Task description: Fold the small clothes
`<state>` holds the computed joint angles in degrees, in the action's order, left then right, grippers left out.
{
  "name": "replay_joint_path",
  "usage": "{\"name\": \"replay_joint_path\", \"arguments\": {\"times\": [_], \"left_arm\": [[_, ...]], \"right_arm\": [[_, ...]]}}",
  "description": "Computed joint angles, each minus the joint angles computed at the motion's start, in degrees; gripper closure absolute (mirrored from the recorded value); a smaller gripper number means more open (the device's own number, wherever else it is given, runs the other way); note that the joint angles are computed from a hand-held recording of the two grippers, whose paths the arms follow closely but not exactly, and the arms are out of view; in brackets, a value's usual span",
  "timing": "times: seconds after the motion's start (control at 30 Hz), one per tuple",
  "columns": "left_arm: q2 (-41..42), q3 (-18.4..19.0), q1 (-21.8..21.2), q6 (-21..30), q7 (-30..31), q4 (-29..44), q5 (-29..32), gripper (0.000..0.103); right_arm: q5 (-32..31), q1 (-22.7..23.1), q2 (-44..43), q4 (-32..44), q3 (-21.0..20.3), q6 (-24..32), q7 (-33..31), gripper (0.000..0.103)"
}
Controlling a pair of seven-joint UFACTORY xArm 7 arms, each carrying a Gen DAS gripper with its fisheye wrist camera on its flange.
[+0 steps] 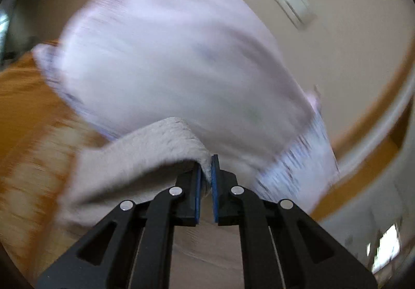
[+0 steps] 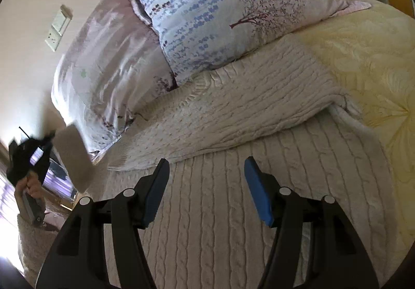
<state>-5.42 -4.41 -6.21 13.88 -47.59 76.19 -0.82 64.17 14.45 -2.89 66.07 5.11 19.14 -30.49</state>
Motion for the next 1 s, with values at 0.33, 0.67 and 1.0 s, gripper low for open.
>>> {"name": "replay_joint_path", "arguments": {"times": [0.33, 0.67, 1.0], "left_arm": [[21.6, -6.2, -10.1, 15.5, 18.7, 19.8, -6.9, 0.068], [2.1, -1.1, -6.4, 11.1, 14.0, -3.7, -5.4, 0.051], [-4.4, 2.2, -3.6, 11.8, 18.1, -13.7, -15.4, 0.06]], "right_arm": [[-8.6, -0.9, -3.1, -1.9, -1.6, 0.5, 4.7, 0.041], [-23.8, 2.9, 5.3, 13.9, 2.9, 5.0, -5.0, 0.042], [-48.4, 10.8, 24.9, 36.4, 7.9, 12.9, -3.3, 0.057]]}}
